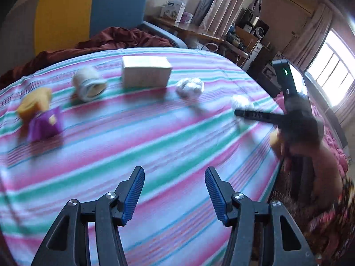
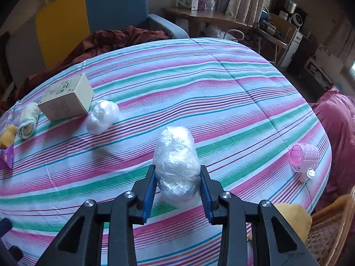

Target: Organize objects

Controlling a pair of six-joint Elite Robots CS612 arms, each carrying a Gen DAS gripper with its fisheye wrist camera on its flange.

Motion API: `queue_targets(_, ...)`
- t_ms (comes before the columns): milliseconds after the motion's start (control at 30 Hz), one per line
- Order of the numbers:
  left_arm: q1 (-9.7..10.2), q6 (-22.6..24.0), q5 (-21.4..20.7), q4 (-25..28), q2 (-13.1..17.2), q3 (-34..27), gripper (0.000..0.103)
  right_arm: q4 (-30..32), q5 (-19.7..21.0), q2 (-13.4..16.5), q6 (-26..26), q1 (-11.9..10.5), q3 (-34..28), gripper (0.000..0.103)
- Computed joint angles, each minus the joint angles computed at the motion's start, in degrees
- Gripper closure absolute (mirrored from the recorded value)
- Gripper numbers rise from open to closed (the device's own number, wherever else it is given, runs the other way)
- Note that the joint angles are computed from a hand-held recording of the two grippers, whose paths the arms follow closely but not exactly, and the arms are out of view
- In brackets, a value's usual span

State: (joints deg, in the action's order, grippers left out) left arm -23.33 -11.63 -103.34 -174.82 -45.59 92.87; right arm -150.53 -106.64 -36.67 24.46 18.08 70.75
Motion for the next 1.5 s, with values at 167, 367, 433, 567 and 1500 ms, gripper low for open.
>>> queue_targets(167, -0.44, -2.60, -1.29, 2.10, 2.98, -5.85, 0.041, 0.75, 0.79, -0.04, 1.22, -0.25, 0.01, 0.066)
queue_targets(367, -1.45, -2.88, -0.94, 4.47, 6.06, -12.01, 0.040, -1.13, -0.45, -0.30, 2.81, -0.36, 0.44, 0.066)
queue_targets(433, -1.78, -3.07, -0.81, 5.64, 7.17, -14.26, 0.040, -2.10, -0.71, -0.61, 4.06, -0.57, 0.96, 0.066)
queue_targets(567, -2.72, -2.39, 2.50, 7.06, 9.16, -18.16, 0.040, -3.03, 0.17, -1.20, 7.29, -1.27, 2.04, 0.066)
queue_targets(1500, -2.99, -1.53, 10.82, -5.14, 11.42, -15.71, 0.067, -6.46, 1.09, -0.62, 4.48, -0.93, 1.67, 0.066)
